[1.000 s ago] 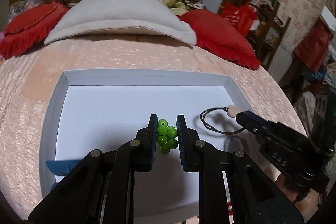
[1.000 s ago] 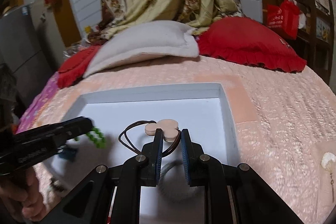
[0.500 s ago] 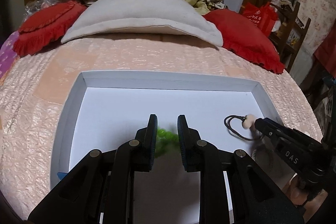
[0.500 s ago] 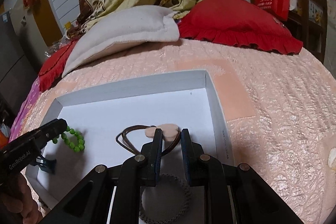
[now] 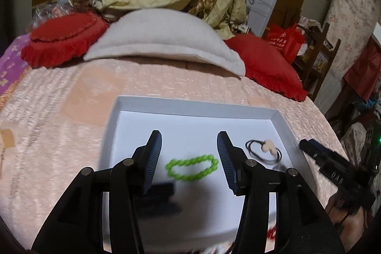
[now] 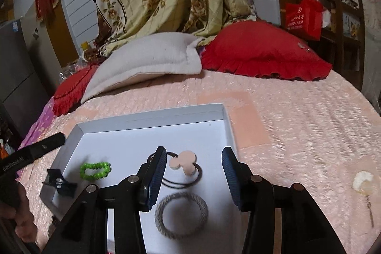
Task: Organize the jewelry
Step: 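Drop the green bracelet and hair tie into the tray, opening both tools, then grasp the white bead bracelet with the left tool while the right tool grasps the spiral hair tie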
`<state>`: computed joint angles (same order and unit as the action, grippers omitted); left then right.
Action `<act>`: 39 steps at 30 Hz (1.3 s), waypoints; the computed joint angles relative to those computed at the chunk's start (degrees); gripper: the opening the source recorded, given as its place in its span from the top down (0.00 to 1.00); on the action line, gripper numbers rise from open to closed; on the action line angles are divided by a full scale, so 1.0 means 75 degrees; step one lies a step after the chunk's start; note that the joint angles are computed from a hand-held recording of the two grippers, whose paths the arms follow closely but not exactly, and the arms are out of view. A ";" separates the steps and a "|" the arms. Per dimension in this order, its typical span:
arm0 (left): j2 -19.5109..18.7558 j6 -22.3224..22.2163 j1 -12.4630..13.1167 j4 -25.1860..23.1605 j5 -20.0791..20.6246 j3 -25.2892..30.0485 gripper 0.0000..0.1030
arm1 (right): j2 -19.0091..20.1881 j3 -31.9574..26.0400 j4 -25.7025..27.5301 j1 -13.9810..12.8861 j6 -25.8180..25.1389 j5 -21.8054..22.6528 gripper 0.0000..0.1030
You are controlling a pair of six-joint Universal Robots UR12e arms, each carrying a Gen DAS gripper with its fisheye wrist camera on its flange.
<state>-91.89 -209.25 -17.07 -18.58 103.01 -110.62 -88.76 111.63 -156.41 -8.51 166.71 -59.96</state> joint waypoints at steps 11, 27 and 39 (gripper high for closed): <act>0.1350 0.0498 -0.0157 -0.0508 -0.0500 -0.1335 0.43 | -0.1433 0.1045 0.0920 -0.0847 -0.0910 0.0770 0.55; 0.0895 0.0468 -0.0806 -0.2357 0.0548 -0.1000 0.61 | -0.1731 0.1239 0.2097 -0.1098 -0.1614 0.0230 0.55; 0.1063 0.0714 -0.0865 -0.1401 0.0116 -0.1084 0.93 | -0.1715 0.1294 0.2508 -0.0620 -0.3205 0.0358 0.58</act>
<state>-83.92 -203.89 -23.56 -29.08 103.88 -118.75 -101.62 121.33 -137.60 -13.16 142.67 -57.27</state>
